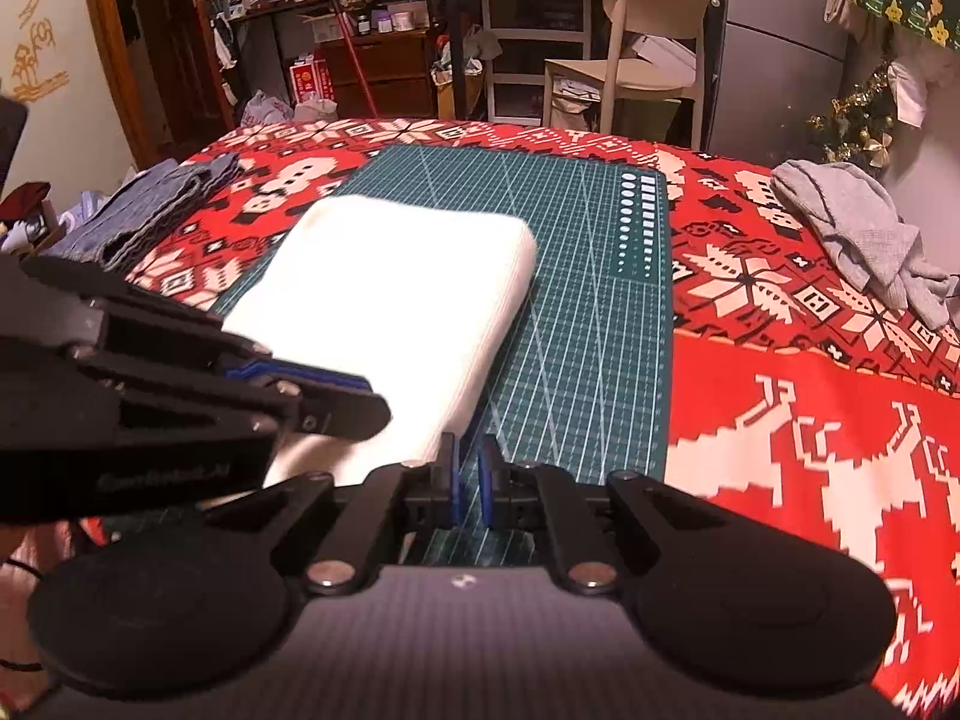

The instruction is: Fold clothes

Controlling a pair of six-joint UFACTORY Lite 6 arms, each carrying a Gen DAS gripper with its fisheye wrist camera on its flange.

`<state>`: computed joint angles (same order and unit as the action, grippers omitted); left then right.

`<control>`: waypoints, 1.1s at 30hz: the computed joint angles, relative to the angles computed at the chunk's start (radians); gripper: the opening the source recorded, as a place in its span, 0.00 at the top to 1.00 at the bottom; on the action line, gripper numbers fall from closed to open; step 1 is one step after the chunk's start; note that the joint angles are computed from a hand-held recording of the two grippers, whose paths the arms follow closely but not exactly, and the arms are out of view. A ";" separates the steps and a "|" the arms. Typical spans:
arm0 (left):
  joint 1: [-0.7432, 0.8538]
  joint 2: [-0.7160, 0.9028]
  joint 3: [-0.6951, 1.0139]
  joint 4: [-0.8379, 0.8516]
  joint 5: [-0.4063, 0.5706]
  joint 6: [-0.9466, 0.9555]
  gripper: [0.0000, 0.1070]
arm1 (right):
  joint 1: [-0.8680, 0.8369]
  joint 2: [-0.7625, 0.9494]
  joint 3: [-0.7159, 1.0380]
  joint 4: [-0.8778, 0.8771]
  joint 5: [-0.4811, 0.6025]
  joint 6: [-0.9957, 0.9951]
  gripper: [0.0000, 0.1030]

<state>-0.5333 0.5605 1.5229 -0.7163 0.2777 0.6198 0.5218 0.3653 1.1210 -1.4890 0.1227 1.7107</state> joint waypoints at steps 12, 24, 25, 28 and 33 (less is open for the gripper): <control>-0.027 -0.130 -0.172 -0.018 -0.034 0.000 0.97 | 0.074 -0.102 -0.107 0.220 0.033 -0.170 0.91; -0.022 -0.227 -0.311 -0.114 -0.026 0.081 0.97 | 0.138 -0.184 -0.160 0.446 0.082 -0.373 0.91; -0.024 -0.233 -0.320 -0.111 -0.026 0.079 0.97 | 0.141 -0.189 -0.163 0.471 0.083 -0.394 0.91; -0.020 -0.254 -0.339 -0.152 -0.026 0.115 0.97 | 0.122 -0.215 -0.185 0.537 0.062 -0.450 0.90; -0.031 -0.240 -0.315 -0.164 -0.043 0.124 0.97 | 0.066 -0.174 -0.152 0.565 0.057 -0.443 0.90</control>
<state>-0.5643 0.3207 1.2083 -0.8800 0.2343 0.7442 0.5882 0.1916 0.9691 -0.9240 0.1796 1.2678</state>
